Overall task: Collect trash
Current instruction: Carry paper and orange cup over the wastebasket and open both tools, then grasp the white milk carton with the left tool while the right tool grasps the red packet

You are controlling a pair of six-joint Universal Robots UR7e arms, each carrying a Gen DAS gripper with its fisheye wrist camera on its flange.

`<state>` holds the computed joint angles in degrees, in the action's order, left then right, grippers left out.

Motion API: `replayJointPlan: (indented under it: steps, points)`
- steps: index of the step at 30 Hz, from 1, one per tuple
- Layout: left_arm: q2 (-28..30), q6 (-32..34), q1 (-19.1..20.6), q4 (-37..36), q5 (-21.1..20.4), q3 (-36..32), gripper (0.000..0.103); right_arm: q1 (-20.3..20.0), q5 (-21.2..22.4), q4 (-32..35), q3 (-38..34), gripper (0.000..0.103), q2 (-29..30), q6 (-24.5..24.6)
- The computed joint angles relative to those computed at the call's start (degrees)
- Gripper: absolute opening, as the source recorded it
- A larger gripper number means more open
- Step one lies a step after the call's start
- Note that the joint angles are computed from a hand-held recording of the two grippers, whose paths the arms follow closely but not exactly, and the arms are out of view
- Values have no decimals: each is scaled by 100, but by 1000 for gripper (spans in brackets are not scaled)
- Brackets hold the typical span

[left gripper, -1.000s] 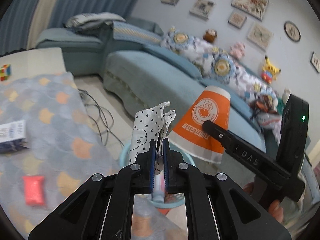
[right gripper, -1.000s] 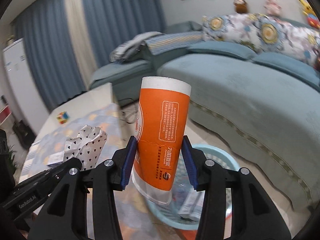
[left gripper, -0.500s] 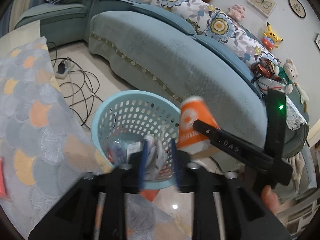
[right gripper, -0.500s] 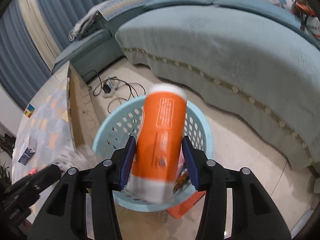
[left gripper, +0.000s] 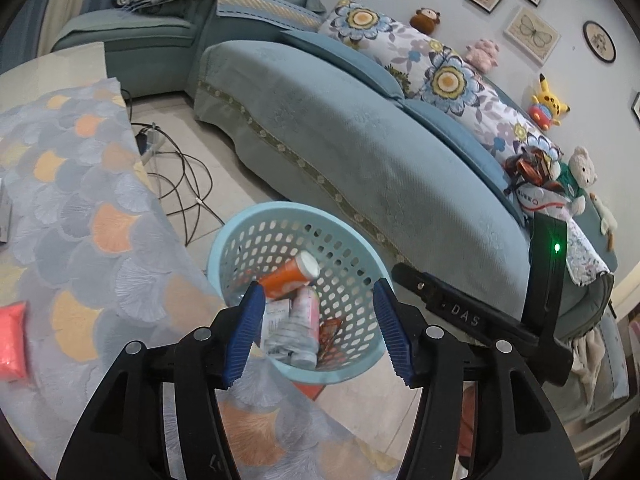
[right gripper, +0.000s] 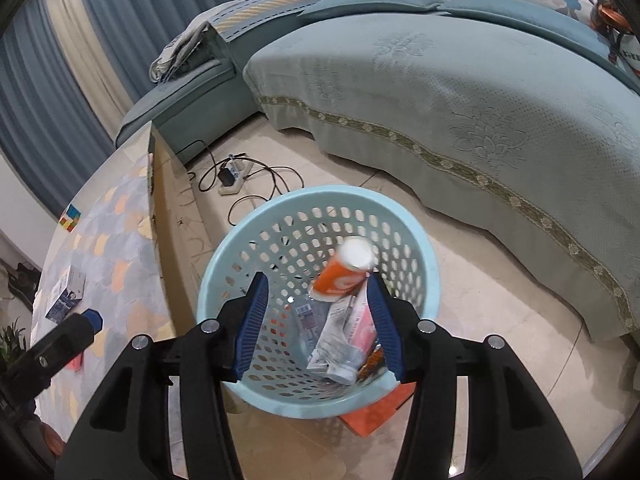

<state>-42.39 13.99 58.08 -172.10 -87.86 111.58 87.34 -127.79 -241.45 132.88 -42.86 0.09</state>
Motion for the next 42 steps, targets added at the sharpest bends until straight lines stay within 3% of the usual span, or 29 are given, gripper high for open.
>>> replayJointPlan:
  steps: [11,14,18,23,27,30,34,40,42]
  points:
    - [-762,-250,273,-607,-319,263,54,1006,-30,-157,-611,48,360,-730]
    - [-1069,-305,457,-770,-334,332,54,1319,-64,147,-940,48,536,-906]
    - [-1461,-313,755,-913,-110,348,54,1680,51,1032,-1568,49,884,-990]
    - [-1649,-390,1184,-829,262,73,61,1906,168,2130,-2462,63,1483,-1146]
    - [-1546,-248,1478,-583,759,-391,61,1931,200,3228,-3207,64,1900,-1020]
    - [-1356,-122,1675,-373,1020,-790,62,1864,300,3746,-3497,73,2044,-838]
    - [-1076,30,1921,-195,1158,-1223,62,1722,485,4378,-3810,73,2167,-460]
    - [-578,-42,2095,145,1146,-1868,62,1825,8,4333,-4197,73,2490,-658]
    - [-478,-69,2113,223,1098,-1976,62,1866,-202,4302,-4286,66,2565,-778]
